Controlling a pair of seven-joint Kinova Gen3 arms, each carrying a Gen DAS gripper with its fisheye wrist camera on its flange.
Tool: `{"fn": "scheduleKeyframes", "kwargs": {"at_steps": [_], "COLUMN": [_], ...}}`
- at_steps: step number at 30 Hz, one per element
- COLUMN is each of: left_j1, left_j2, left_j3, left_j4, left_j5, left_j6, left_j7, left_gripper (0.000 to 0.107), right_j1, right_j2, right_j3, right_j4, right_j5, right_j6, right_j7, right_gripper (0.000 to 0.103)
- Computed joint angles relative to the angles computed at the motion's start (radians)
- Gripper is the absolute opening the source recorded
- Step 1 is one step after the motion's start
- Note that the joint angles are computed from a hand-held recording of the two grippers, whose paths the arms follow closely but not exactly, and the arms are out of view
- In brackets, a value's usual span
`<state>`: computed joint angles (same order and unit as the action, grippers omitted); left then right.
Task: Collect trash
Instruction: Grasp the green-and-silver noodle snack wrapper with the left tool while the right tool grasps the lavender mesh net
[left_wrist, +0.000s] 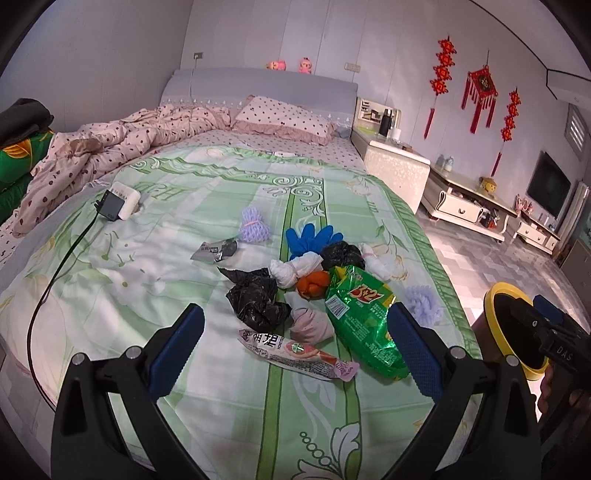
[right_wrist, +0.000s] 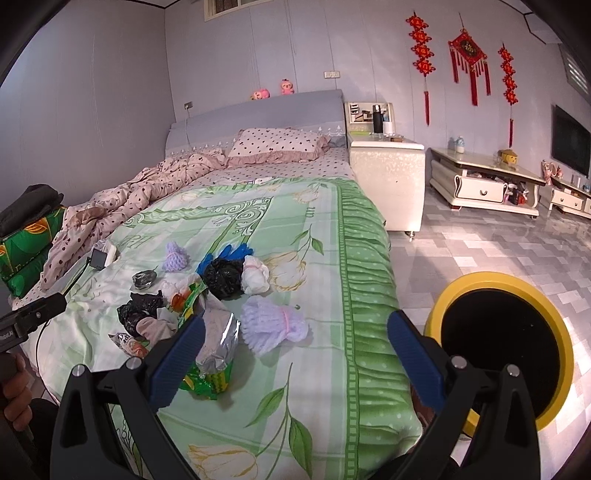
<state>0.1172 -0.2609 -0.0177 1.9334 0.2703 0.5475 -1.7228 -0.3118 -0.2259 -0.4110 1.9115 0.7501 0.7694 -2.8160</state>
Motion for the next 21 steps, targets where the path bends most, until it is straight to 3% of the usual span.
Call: {"fn": "scheduleKeyframes", "kwargs": {"at_steps": [3,7,13,21], "left_j1": [0.005,-0.048,-0.162,-0.213], "left_j2": [0.067,0.163,0.308,0.554], "left_j3": [-0.085,-0.123,-0.065,0.015], "left_j4": [-0.073,-0.151,-0.282,-0.592], "left_j5": [0.068,0.127,0.082,-0.064], "left_j6": [0.089,0.165,0.188,0.28], "left_j7": [-0.088,-0.181,-0.159,-0.048], "left_gripper": [0.095,0.095,0.095,0.095], "right_j1": [-0.038,-0.027,-0.023,-0.012], "right_j2": [0.044,0.107,0.184,0.264], "right_j3": [0.086,0.158,0.234,0.281], "right_j4": [-0.033,-0.078,-0.138,-0.223], "right_j5": [-0.092,-0.242,-0.425,-0.553], "right_j6": [-0.023,-0.052,-0.086,-0.036], "right_j7": [0.122,0.28,0.49,0.666], "right_gripper": [0.095,0.095,0.095,0.095]}}
